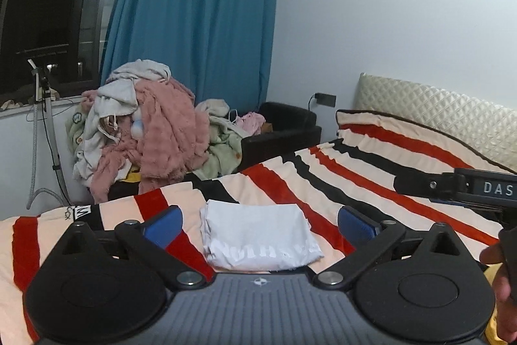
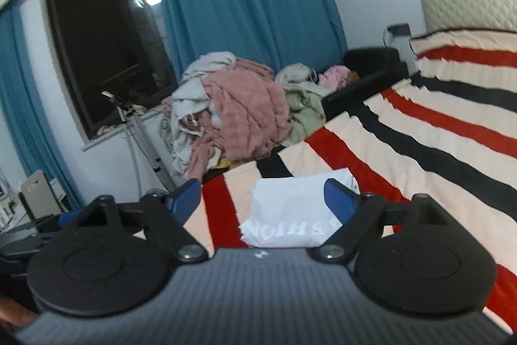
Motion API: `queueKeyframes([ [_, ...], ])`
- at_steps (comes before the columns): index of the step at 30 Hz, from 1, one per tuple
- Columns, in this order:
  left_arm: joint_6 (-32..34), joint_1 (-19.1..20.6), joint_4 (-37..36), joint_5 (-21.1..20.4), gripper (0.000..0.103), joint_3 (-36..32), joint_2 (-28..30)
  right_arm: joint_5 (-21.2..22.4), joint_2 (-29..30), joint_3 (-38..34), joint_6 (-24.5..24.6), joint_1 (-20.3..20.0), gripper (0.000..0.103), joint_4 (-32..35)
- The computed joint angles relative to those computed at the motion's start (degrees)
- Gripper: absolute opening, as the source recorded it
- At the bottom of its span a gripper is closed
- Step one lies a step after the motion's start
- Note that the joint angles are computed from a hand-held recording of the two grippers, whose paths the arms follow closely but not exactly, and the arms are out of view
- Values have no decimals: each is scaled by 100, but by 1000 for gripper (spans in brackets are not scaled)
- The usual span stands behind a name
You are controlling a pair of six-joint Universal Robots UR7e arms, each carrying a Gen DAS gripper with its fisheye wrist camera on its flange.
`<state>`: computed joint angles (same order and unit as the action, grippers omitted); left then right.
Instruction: Fold clothes
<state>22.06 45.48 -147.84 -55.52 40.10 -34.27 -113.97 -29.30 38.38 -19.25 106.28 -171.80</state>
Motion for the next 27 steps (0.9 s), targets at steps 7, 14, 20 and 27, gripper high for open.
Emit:
queueKeyframes([
  [7,115,-93,-1607,197,103,2092,-977,102,-397,1453,-607,-15,85,-1453],
  [14,364,3,-2496,284,103,2916,-1226,165,-290,1975,-914,-109,85,-2215],
  [20,449,116,-2896,373,103,3108,-1188,163,-39,1934,-1043,-211,85,-2520],
  [27,551,185,-3071,406,103,3223,-1151,124,153,1810,-1145,-255,85,-2640],
])
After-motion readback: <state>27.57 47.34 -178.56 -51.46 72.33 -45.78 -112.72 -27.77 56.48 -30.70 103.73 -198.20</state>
